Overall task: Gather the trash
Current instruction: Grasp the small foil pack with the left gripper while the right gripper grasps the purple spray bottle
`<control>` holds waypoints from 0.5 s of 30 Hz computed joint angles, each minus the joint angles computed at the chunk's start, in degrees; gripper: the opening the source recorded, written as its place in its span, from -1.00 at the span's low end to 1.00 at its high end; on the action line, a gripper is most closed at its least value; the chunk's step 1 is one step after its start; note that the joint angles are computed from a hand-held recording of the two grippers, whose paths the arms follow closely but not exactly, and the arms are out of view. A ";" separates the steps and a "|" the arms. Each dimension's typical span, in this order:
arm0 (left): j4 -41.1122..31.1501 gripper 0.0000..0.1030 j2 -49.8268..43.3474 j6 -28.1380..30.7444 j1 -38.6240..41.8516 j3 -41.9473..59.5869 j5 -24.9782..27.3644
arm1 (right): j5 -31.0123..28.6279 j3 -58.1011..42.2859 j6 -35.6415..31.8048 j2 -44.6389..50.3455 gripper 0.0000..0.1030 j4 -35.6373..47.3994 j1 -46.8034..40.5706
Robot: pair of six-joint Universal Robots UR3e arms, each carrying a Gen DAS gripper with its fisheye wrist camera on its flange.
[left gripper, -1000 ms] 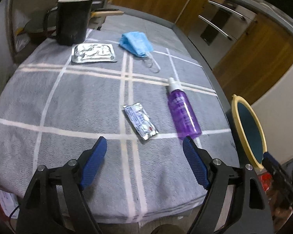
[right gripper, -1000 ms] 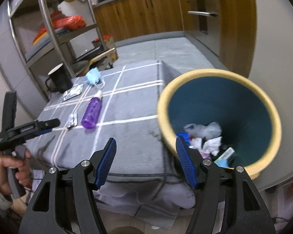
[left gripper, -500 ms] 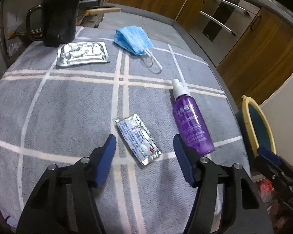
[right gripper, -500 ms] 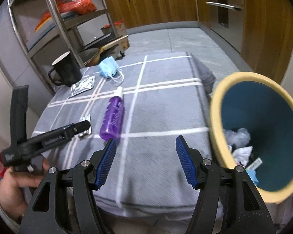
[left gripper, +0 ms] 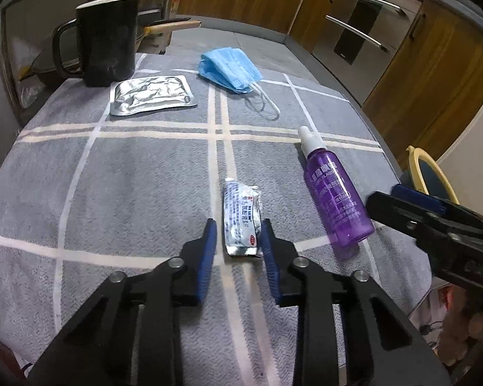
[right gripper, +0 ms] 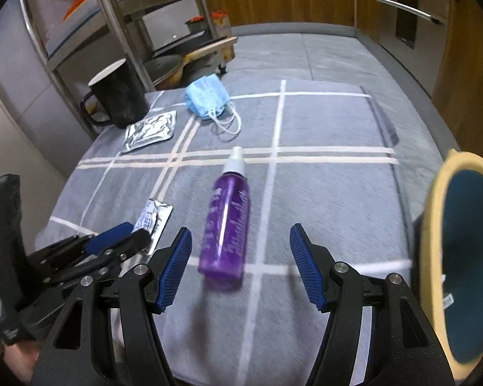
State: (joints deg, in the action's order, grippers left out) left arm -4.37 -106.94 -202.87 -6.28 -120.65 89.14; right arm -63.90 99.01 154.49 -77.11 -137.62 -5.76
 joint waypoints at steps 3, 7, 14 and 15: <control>0.53 -0.55 0.86 -0.25 1.09 -1.36 -0.96 | -1.77 -3.58 0.83 3.33 0.25 0.40 2.26; 0.44 -0.55 1.27 -0.36 1.41 -1.76 -1.26 | -4.46 -6.81 1.17 6.64 0.25 0.53 4.26; 0.79 -0.43 1.00 -0.45 1.42 -1.54 -1.96 | -7.35 -7.06 -0.21 9.10 0.04 -0.50 5.14; 0.87 -0.37 0.80 -0.42 1.23 -1.33 -1.85 | -7.33 -5.65 -0.69 8.62 -0.03 -2.23 4.96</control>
